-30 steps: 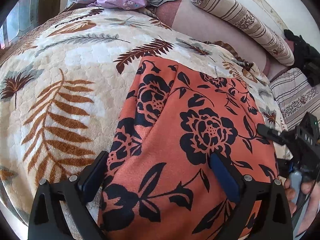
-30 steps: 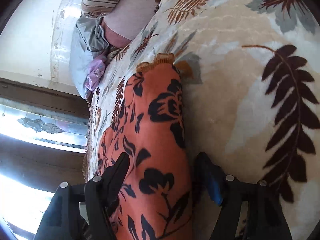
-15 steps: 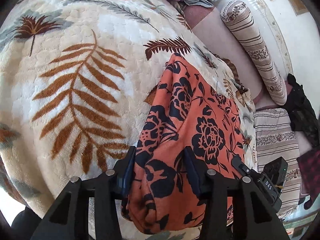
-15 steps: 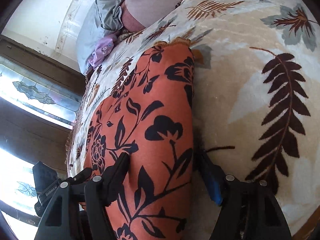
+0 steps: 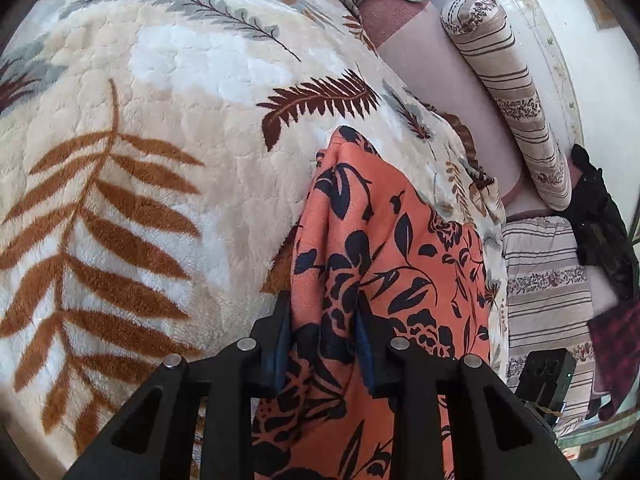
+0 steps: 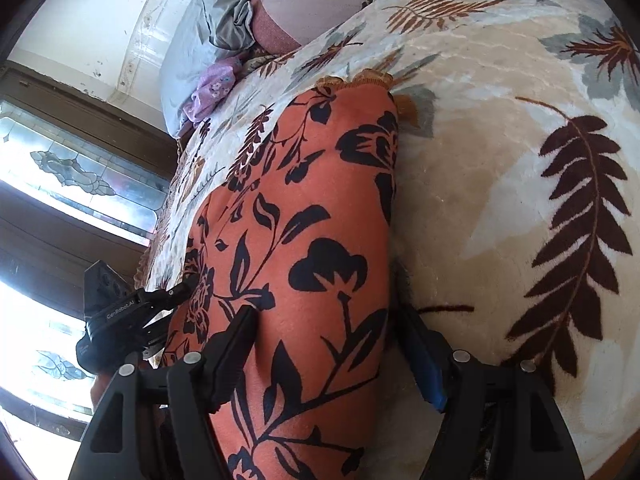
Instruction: Fold small clothes
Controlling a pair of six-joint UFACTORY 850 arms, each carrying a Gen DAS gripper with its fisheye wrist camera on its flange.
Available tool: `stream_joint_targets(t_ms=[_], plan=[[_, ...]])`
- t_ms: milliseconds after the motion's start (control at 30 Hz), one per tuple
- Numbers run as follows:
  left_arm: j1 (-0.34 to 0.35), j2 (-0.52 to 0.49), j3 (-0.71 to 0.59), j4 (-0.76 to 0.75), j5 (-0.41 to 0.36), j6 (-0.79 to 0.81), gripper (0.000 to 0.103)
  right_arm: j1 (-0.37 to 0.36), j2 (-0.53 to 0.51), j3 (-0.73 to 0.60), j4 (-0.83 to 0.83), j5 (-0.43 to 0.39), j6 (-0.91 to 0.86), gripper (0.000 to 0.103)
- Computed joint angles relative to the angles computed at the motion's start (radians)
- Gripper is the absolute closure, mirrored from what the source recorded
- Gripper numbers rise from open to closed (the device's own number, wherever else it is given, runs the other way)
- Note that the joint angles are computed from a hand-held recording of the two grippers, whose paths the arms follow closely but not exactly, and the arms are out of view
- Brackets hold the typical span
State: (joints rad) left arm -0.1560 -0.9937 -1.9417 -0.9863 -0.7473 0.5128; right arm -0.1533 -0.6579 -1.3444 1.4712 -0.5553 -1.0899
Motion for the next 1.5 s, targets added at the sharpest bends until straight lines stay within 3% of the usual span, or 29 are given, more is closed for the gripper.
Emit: stream_joint_targets(t_ms=[100, 200, 433, 533, 600, 667, 733, 767, 867, 933, 1000, 1133, 1233, 1333, 1400, 1433, 1500], plan=[[-0.007, 0.012, 0.009, 0.021, 0.019, -0.021, 0.073, 0.018, 0.008, -0.013, -0.053, 0.024, 0.006, 0.056], [-0.022, 0.039, 0.036, 0.009, 0.067, 0.022, 0.081, 0.018, 0.043, -0.001, 0.013, 0.022, -0.085, 0.067], [-0.078, 0.165, 0.148, -0.284, 0.16, 0.324, 0.082, -0.022, 0.191, 0.016, 0.118, 0.05, -0.287, 0.069], [-0.112, 0.098, 0.035, -0.154, 0.115, 0.151, 0.079, -0.069, 0.181, 0.034, 0.081, 0.089, -0.229, 0.069], [-0.147, -0.008, -0.106, 0.055, 0.033, -0.045, 0.068, -0.108, 0.137, 0.042, -0.007, 0.118, -0.063, 0.064], [-0.178, -0.092, -0.19, 0.215, -0.023, -0.164, 0.05, -0.144, 0.081, 0.064, -0.05, 0.155, 0.08, 0.059], [-0.181, -0.057, -0.135, 0.208, 0.043, -0.145, 0.05, -0.197, 0.07, 0.106, 0.074, 0.065, 0.056, 0.042], [-0.179, -0.034, -0.101, 0.194, 0.06, -0.124, 0.05, -0.207, 0.086, 0.134, 0.132, 0.055, -0.003, 0.042], [-0.182, 0.045, -0.013, 0.22, 0.151, -0.106, 0.05, -0.182, 0.145, 0.166, 0.169, 0.145, -0.14, 0.041], [-0.191, 0.123, 0.084, 0.192, 0.275, -0.028, 0.05, -0.172, 0.19, 0.19, 0.303, 0.116, -0.304, 0.041], [-0.196, 0.159, 0.131, 0.156, 0.318, 0.055, 0.049, -0.149, 0.223, 0.198, 0.404, 0.101, -0.435, 0.041], [-0.222, 0.105, 0.109, 0.399, 0.248, -0.069, 0.047, -0.114, 0.182, 0.147, 0.277, 0.044, -0.35, 0.033], [-0.21, 0.12, 0.135, 0.35, 0.261, -0.066, 0.046, -0.111, 0.098, 0.117, 0.14, 0.053, -0.173, 0.033], [-0.22, 0.185, 0.207, 0.348, 0.366, -0.02, 0.047, -0.106, 0.13, 0.14, 0.163, 0.08, -0.197, 0.034], [-0.23, 0.217, 0.256, 0.319, 0.46, 0.008, 0.037, -0.092, 0.15, 0.143, 0.166, 0.126, -0.227, 0.034], [-0.236, 0.213, 0.258, 0.355, 0.477, -0.023, 0.028, -0.084, 0.15, 0.137, 0.136, 0.146, -0.219, 0.034], [-0.244, 0.171, 0.224, 0.474, 0.434, -0.111, 0.027, -0.078, 0.12, 0.11, 0.027, 0.16, -0.136, 0.033]])
